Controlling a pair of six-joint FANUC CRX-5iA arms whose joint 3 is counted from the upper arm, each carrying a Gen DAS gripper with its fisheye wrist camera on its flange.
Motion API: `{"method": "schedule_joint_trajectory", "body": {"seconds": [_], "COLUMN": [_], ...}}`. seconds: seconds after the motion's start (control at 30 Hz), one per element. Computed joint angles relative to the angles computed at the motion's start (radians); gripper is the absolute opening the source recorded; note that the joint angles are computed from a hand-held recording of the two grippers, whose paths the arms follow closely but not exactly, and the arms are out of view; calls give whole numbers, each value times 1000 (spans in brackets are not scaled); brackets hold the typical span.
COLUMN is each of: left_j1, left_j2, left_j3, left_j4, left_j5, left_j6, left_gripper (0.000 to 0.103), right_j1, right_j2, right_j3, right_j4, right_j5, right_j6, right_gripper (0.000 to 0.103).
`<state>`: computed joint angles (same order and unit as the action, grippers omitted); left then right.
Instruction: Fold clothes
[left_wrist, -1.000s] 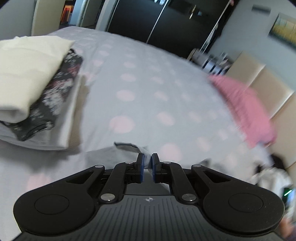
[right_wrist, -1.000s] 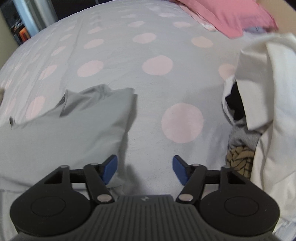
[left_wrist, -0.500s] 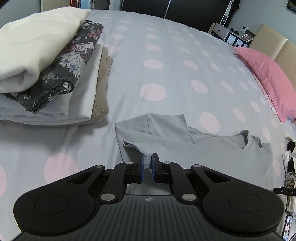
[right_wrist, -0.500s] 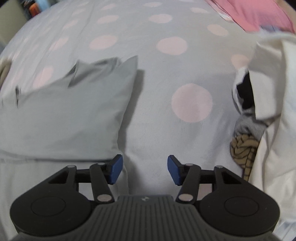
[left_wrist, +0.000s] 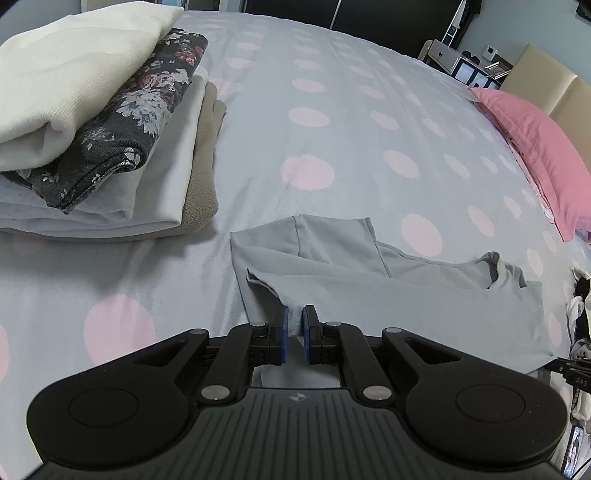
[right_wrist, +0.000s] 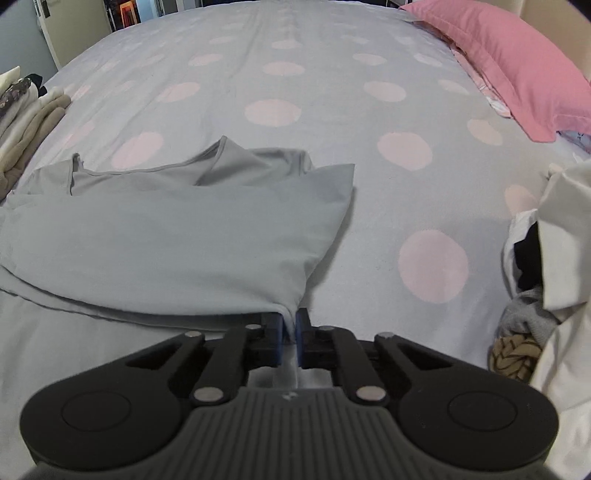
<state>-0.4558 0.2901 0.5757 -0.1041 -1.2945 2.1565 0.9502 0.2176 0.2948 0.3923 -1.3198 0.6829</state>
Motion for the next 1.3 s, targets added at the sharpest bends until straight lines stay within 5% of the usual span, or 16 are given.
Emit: {"method": "schedule_joint_trajectory", "body": {"seconds": [0.3, 0.47, 0.87, 1.07, 1.3], "left_j1": [-1, 16, 17, 10, 10], "left_j2": [26, 8, -21, -15, -12], "left_j3": [-12, -69, -89, -113, -117], "left_j4": [14, 49, 64, 78, 70], "left_j5": [-66, -40, 48, 79, 47], "left_j6": [-27, -35, -1, -44, -45], "left_gripper": [6, 11, 14, 14, 14], "right_j1": [-64, -61, -94, -120, -113], "right_j2": [19, 51, -73, 1, 11], "right_j3": [40, 106, -50, 21, 14], "right_j4": [-123, -109, -144, -221, -157], "right_j5": [-73, -204, 215, 133, 71], "right_j6": [-18, -21, -142, -106, -142], "right_gripper": [6, 12, 12, 0, 0]}}
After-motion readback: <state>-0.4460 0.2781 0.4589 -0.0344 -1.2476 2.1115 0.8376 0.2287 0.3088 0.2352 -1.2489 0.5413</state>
